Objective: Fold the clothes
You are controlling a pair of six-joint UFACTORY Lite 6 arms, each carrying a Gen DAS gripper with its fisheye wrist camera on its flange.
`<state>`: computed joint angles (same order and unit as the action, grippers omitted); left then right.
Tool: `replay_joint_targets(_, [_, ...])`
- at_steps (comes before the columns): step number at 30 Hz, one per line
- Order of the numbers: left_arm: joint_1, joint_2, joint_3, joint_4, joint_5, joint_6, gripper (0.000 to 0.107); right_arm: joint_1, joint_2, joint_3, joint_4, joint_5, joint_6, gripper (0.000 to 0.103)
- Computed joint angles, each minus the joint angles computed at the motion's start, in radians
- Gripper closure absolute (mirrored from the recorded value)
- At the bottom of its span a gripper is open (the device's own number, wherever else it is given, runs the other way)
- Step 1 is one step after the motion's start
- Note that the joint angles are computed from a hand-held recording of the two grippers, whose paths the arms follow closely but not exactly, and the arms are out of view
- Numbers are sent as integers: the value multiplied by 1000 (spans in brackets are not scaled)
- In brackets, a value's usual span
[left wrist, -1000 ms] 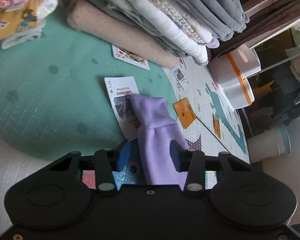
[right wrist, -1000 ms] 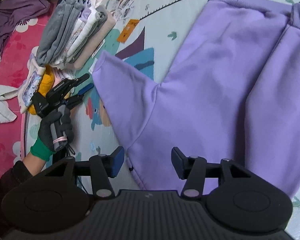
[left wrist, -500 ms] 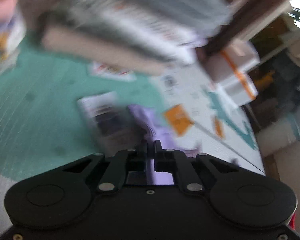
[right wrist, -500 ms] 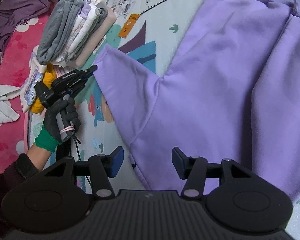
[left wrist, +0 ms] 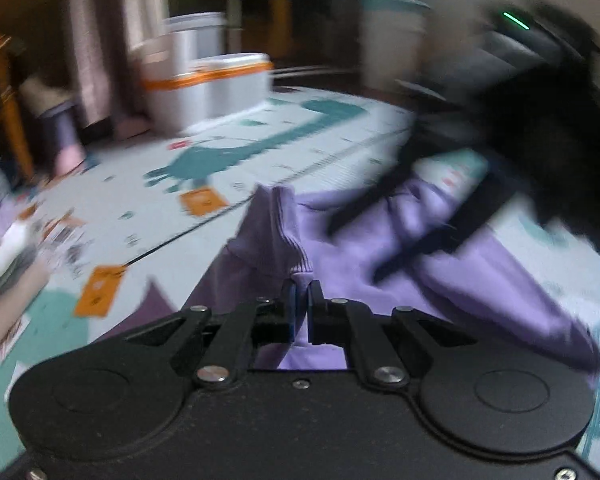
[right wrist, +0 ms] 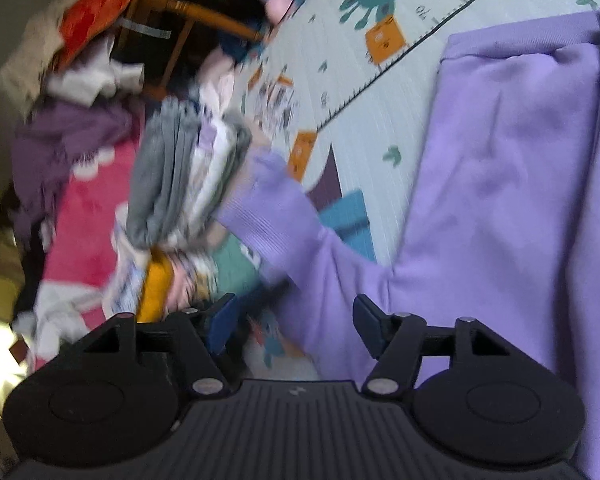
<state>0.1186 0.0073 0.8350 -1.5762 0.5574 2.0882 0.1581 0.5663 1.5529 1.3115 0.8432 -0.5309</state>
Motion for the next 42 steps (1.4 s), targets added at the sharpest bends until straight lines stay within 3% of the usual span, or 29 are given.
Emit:
replay_joint_targets(8, [-172,-81,-104,-167,-123,245,105,23,40,46,-73,-87,75,41])
replay_joint_targets(11, [-188,-107,-122,-197,-127,273,105,25,22,25,-94,-112,59,66])
replay_joint_targets(12, [-190,-116,-124,-197,-125,267,105,24,14,16,-101,-119,49,81])
replay_joint_targets(14, [-150,-135,-130,-160,-85,220,93,13,-7,-4,-95,-116,2,91])
replay_joint_targets(15, [-122,-149,-137,-148,-59,198,83,3,-23,-15,-84,-108,-25,92])
replay_joint_targets(16, [-93,-161,-143,-136,-33,175,55,-8,-39,-26,-65,-99,-50,92])
replay_joint_targets(17, [-61,-184,-165,-118,-30,151,43,-21,-50,-20,-65,-83,-53,92])
replay_joint_targets(26, [166,-281,-298,114,9,-76,36,-169,-133,44,-59,76,-69,92])
replay_joint_targets(31, [88,-292,-372,113,-44,-36,36,-234,-182,20,-63,144,-70,92])
replay_joint_targets(42, [16,-381,-493,126,-59,33,36,-398,-324,-129,-135,288,-123,92])
